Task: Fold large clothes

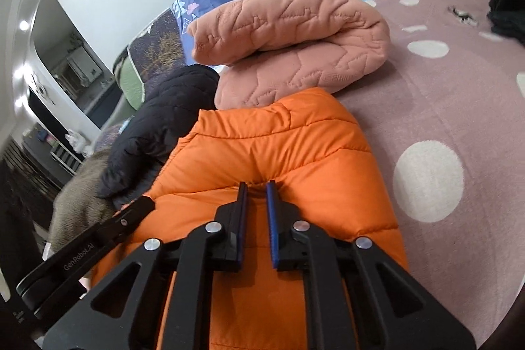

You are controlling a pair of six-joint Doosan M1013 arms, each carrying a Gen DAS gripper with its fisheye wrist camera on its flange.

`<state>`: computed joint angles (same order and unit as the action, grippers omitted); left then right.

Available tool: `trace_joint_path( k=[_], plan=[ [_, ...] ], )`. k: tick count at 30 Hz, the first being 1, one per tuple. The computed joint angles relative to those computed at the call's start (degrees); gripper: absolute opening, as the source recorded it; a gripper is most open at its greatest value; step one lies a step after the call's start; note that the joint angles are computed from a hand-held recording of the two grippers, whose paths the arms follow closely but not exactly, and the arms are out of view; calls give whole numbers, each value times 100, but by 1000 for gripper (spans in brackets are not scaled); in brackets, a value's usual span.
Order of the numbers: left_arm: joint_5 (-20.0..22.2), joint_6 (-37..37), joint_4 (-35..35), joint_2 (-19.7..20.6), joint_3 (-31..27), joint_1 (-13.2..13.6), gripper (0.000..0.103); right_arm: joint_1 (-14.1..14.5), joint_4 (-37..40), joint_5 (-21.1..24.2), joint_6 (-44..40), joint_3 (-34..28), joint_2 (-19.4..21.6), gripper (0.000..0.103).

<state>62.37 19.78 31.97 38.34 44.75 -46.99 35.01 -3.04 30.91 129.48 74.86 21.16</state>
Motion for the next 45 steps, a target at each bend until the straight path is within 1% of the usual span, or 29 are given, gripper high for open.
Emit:
trace_joint_path(
  k=[3,6,11,17,24,27,28,29,30,31,32,33,34,36,37,38,39,40,42,43,45],
  plan=[
    [56,35,127,55,-12,-36,19,49,-382,-35,253,27,8,9],
    [-55,-80,109,67,76,-13,19,60,-558,-97,389,60,21,8],
    [-228,-202,39,32,228,16,19,54,-612,-180,458,106,34,5],
    [-321,-331,151,15,331,4,19,40,-553,-238,407,133,51,4],
    [-310,-348,147,5,357,-1,19,50,-565,-171,398,93,71,4],
    [-354,-299,-26,-7,343,35,18,30,-297,106,112,-73,123,7],
    [-409,-274,-134,-32,362,60,18,-11,64,267,-275,-162,133,11],
    [-506,-266,-274,-79,407,92,18,-49,374,360,-619,-204,119,21],
    [-648,-286,-416,-152,490,123,18,-91,675,432,-959,-217,83,27],
    [-987,-356,-591,-318,705,165,21,-153,1012,454,-1298,-163,-10,46],
    [-1181,-441,-609,-432,852,179,24,-191,1165,416,-1419,-81,-101,59],
    [-1420,-625,-519,-626,1089,187,34,-274,1500,311,-1659,82,-252,62],
    [-1514,-721,-422,-751,1233,188,44,-346,1763,259,-1842,206,-355,64],
    [-1666,-1001,-257,-1068,1609,207,45,-491,2217,238,-2128,422,-532,69],
    [-1759,-1024,-346,-1190,1764,236,46,-588,2521,318,-2346,525,-604,74],
    [-1930,-1014,-541,-1340,1978,285,49,-649,2737,424,-2533,574,-630,76],
    [-2014,-949,-698,-1413,2087,313,55,-730,3034,574,-2806,617,-642,76],
    [-2149,-678,-1070,-1513,2245,373,65,-835,3546,747,-3250,690,-643,76],
    [-2432,32,-1916,-1634,2498,481,77,-974,4300,1074,-3837,785,-611,77],
    [-2531,584,-2584,-1664,2617,546,79,-1030,4578,1270,-4002,824,-575,77],
    [-2491,1184,-3284,-1644,2704,607,80,-1056,4824,1425,-4165,890,-538,80]
  ],
)
